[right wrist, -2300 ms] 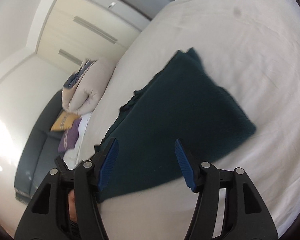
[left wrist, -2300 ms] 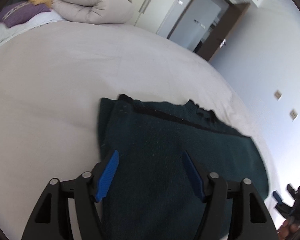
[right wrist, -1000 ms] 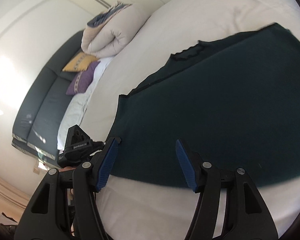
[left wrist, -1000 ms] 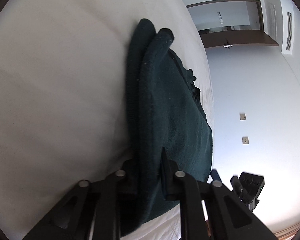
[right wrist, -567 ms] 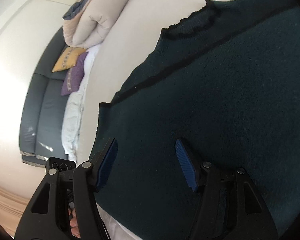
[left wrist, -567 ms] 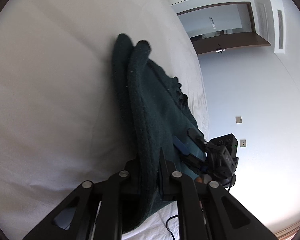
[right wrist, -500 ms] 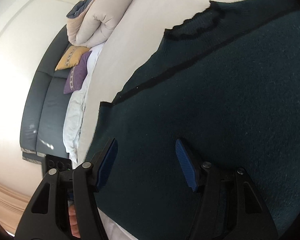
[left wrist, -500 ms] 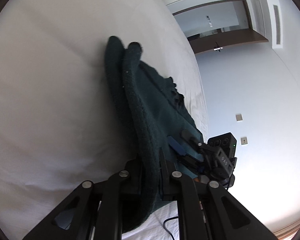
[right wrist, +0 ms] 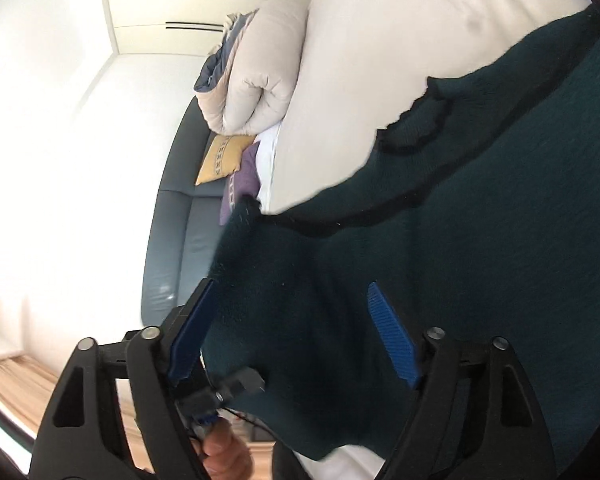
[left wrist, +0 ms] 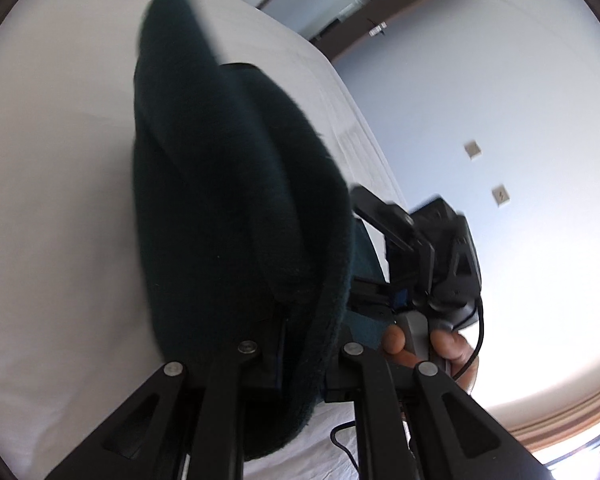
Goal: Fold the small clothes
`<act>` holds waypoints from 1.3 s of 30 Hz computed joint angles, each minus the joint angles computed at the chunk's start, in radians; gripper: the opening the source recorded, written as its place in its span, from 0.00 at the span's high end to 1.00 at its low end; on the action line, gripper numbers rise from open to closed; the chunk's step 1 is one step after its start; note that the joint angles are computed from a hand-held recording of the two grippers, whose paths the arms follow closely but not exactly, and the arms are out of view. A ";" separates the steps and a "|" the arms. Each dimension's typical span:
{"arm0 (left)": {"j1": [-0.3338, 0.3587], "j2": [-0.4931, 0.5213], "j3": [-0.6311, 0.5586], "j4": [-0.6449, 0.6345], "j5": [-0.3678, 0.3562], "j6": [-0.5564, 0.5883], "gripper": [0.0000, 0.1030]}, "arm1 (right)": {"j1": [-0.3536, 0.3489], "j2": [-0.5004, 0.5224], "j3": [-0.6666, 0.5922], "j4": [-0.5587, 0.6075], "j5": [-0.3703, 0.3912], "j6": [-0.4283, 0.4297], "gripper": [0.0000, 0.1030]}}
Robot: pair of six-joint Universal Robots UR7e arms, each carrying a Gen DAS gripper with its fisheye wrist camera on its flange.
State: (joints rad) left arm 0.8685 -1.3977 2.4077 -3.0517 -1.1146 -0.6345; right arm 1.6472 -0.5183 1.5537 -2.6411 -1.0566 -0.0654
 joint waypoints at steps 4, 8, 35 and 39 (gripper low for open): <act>-0.013 0.178 -0.085 0.001 0.020 0.035 0.89 | -0.055 0.007 -0.020 0.025 0.038 0.032 0.23; 0.012 0.270 -0.099 -0.067 -0.036 0.034 0.74 | -0.116 -0.003 0.005 -0.034 0.110 0.055 0.23; -0.038 0.102 0.172 -0.314 -0.023 0.048 0.38 | 0.035 0.036 -0.106 0.035 -0.429 -0.103 0.87; -0.024 0.132 0.157 -0.326 -0.036 0.060 0.38 | 0.035 0.015 -0.100 0.002 -0.460 -0.112 0.88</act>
State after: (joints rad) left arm 0.8441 -1.2654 2.5643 -3.3780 -1.1502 -0.5746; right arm 1.6820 -0.5034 1.4538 -2.6388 -1.5168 -0.1770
